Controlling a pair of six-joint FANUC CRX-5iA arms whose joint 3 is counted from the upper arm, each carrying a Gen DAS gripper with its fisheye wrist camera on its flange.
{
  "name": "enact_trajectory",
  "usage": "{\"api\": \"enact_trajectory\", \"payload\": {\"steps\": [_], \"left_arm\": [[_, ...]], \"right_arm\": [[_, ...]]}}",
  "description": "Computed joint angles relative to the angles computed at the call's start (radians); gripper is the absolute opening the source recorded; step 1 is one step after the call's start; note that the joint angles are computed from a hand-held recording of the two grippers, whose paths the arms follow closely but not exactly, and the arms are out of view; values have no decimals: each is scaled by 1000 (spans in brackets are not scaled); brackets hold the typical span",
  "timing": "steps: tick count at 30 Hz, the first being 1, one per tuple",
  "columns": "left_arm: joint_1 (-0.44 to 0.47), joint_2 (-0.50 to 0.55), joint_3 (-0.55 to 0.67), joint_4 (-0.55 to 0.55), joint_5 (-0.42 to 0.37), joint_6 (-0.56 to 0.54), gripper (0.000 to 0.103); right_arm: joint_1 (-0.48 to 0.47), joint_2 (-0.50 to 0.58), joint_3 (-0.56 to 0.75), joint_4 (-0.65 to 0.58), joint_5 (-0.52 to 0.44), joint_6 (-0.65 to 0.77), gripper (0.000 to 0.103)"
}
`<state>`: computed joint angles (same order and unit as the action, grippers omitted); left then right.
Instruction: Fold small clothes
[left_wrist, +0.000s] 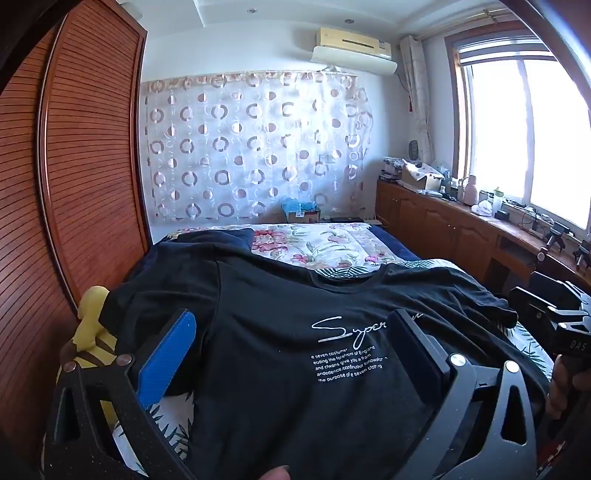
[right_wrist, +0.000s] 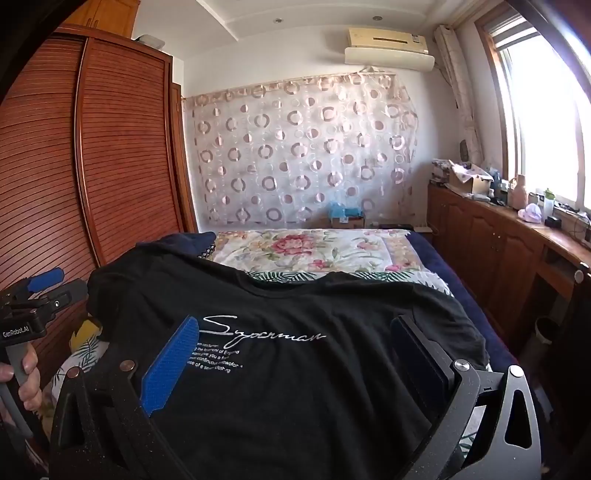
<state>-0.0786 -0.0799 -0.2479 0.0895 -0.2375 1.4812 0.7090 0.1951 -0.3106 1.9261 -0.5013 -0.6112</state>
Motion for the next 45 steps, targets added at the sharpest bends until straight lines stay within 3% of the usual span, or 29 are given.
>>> {"api": "enact_trajectory", "payload": {"steps": [45], "left_arm": [[-9,-8,27,-59,-25,49,103]], "right_arm": [[0,-1,6,-5,22,-3,103]]}}
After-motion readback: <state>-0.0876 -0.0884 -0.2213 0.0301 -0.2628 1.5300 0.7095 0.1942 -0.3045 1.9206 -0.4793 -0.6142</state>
